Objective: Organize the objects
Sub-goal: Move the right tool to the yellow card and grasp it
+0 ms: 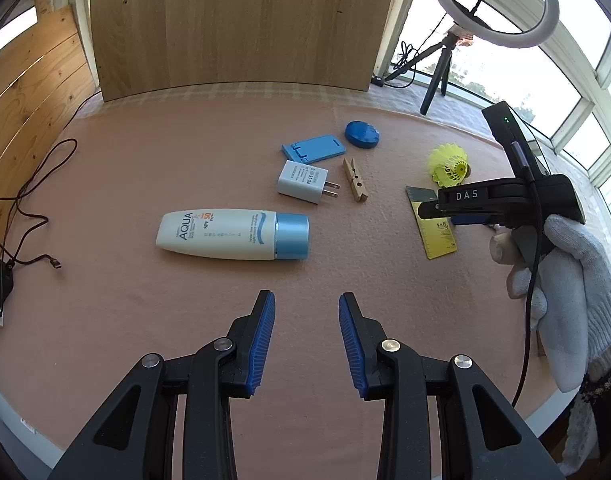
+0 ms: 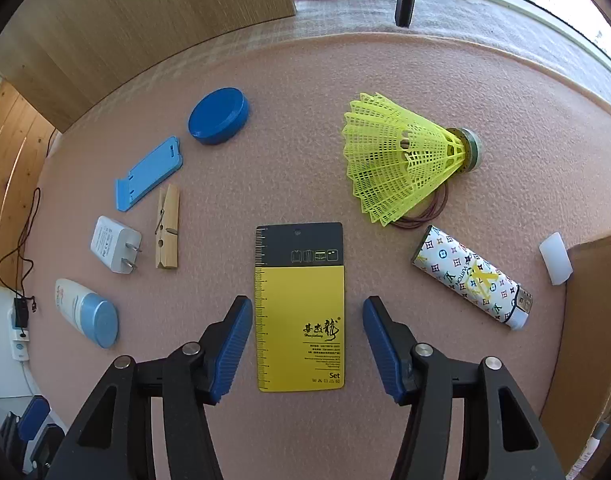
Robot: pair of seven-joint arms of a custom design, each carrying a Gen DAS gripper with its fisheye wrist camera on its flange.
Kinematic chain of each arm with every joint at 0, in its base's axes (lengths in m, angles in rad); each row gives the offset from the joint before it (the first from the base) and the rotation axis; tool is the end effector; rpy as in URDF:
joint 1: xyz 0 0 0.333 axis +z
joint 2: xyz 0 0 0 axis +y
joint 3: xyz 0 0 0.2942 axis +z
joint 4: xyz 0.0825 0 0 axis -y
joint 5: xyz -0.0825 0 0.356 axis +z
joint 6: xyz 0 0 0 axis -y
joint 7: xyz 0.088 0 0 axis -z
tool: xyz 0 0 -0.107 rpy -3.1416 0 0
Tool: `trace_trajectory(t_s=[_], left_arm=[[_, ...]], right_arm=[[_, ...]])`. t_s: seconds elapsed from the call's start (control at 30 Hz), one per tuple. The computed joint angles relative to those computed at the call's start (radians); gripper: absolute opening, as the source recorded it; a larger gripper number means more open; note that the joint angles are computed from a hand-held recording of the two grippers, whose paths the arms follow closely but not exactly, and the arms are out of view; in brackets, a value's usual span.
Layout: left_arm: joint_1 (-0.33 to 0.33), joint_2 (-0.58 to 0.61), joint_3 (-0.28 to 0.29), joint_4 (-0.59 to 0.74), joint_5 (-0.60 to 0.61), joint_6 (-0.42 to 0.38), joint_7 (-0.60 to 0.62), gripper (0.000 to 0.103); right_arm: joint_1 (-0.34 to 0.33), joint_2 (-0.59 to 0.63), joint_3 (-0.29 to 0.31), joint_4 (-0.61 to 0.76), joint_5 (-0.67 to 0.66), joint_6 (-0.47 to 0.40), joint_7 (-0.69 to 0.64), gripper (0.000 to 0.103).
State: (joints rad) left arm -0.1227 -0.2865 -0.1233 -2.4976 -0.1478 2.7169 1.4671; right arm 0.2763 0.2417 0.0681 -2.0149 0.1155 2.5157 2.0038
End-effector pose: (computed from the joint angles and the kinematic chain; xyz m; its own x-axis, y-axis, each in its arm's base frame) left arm 0.4467 -0.1081 0.4399 -0.0601 -0.9893 0.1326 -0.8837 -0.0090 -0.4679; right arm 0.5569 0.1970 0.3567 -0.1545 -0.9673 -0.2010 -0.9641 0.1921 -0.1836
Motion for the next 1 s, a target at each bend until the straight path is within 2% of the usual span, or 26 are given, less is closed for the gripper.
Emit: trace_trajectory(t_s=[0.23, 0.5, 0.57, 0.87, 1.0], left_arm=[[-0.006, 0.015, 0.002, 0.008, -0.011, 0.0, 0.009, 0.036], [-0.001, 0.017, -0.001, 0.009, -0.01, 0.002, 0.003, 0.036], [0.0, 0.017, -0.002, 0.008, -0.007, 0.002, -0.002, 0.036], [-0.004, 0.02, -0.009, 0.011, 0.002, 0.003, -0.015, 0.036], [-0.013, 0.027, -0.016, 0.015, 0.005, 0.007, -0.022, 0.036]], right_arm=[[0.015, 0.013, 0.004, 0.027, -0.031, -0.035, -0.011, 0.055], [0.08, 0.047, -0.022, 0.087, -0.233, -0.121, 0.074, 0.053], [0.079, 0.044, -0.02, 0.083, -0.244, -0.117, 0.076, 0.047], [0.045, -0.019, -0.009, -0.006, -0.186, -0.056, 0.036, 0.046], [0.029, -0.094, -0.006, -0.094, -0.16, -0.018, 0.012, 0.046]])
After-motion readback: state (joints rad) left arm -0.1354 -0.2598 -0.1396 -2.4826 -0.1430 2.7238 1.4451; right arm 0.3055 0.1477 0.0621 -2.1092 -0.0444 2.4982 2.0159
